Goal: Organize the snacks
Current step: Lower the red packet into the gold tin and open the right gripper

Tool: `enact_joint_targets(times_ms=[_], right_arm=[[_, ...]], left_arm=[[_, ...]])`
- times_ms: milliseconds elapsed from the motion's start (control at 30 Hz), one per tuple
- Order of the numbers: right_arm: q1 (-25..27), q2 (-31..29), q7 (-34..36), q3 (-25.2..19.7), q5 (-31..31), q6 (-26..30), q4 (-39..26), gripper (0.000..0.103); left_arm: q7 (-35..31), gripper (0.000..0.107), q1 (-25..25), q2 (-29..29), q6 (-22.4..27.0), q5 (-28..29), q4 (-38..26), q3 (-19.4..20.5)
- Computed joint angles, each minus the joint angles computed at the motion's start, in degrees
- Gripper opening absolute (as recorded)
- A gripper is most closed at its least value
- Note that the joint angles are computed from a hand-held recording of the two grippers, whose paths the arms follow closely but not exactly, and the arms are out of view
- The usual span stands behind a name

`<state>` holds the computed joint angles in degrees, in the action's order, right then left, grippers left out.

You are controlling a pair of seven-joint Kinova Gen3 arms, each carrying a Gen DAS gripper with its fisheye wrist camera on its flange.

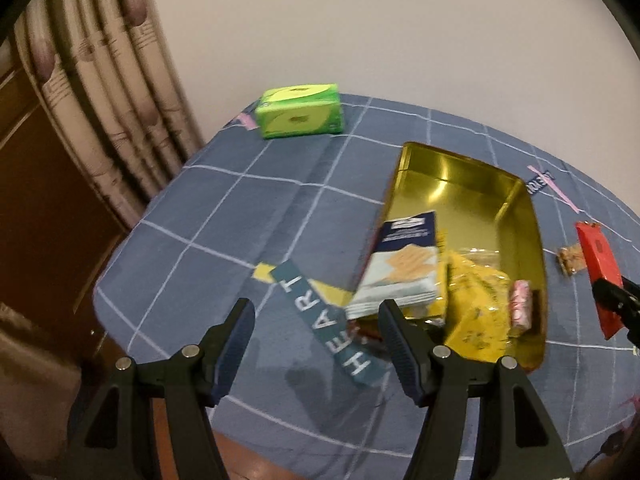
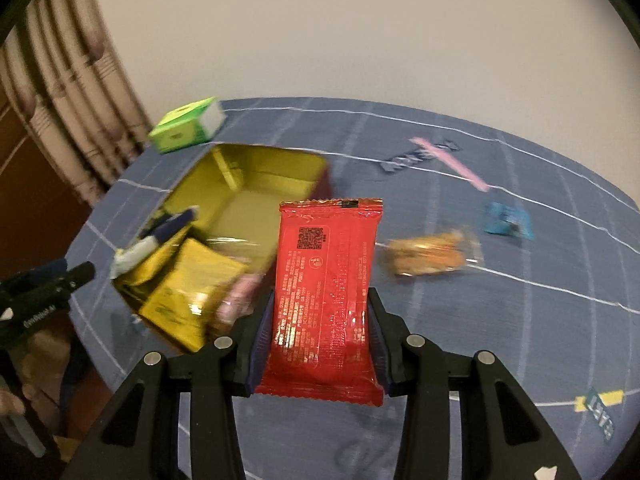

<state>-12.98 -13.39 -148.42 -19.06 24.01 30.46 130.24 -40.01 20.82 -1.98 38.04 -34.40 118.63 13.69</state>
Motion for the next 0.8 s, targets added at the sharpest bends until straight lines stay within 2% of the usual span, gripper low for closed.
enact_joint_targets(times_ms=[100,267,800], right_arm=[[-0.8,2.6,-1.7,-1.3,1.0,-1.0,-1.5,0.039],[-3.8,6.8,-3.9,-0.1,2.0,-2.8,-3.7,0.039],[-11.9,14.4,-6.7,6.8,4.5,-3.9,-7.3,0.039]], left_arm=[[0.9,0.066,-0.2,0.0,1.2,-0.6,0.3,0.0],[3.9,0.066,0.2,0.3,2.4,-3.1,0.4,0.5],[3.7,0.066,0.7,1.1,2.4,-2.2,-0.2,-0.6]])
